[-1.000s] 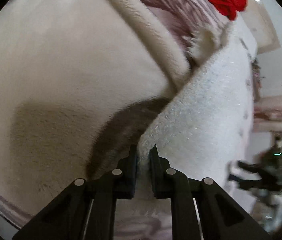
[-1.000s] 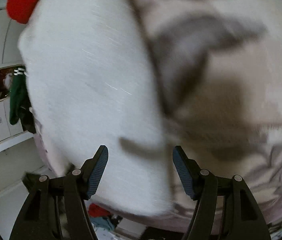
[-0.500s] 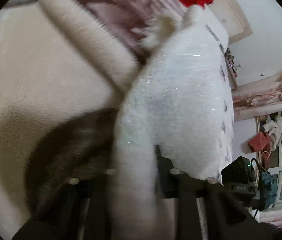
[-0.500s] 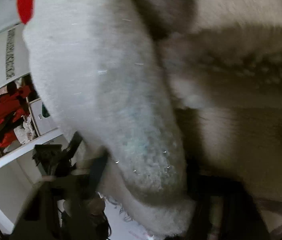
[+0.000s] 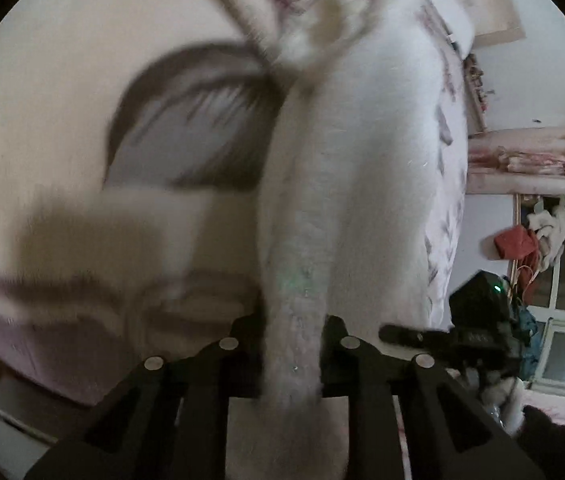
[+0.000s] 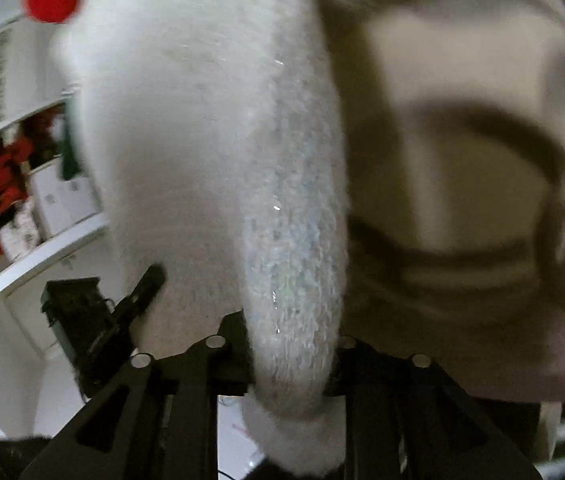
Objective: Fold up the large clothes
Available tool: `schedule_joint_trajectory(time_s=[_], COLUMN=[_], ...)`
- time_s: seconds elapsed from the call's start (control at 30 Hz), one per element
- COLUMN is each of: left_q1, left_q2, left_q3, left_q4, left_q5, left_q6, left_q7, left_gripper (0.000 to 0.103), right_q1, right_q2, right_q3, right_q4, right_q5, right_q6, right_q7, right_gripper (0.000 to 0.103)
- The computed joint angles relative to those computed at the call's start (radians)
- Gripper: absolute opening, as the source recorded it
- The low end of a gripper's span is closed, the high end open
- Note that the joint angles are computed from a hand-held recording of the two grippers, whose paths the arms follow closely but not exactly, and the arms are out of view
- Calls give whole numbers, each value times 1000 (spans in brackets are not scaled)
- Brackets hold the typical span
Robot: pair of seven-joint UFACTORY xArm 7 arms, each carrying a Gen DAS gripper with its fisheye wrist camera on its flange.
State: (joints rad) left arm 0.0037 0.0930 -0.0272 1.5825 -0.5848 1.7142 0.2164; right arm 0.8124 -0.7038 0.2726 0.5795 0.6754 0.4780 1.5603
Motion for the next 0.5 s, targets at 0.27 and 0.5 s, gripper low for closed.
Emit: schedule_joint_trajectory(time_s=[0.27, 0.5], left_q1=[37, -96], left_q2=[125, 375], left_q3=[-10, -118], left_q4=[238, 493], left_q5=[-81, 1], left_q6=[-9, -150], left_q7=[-85, -99], left_gripper=[51, 51], right_q1=[-182, -380], right_q2=[-200, -165], right_q3=[-60, -184], right_q4=[15, 108], right_q5=[-188, -306], right_q6=[271, 404], right_q7=[7, -204], right_gripper=[62, 62])
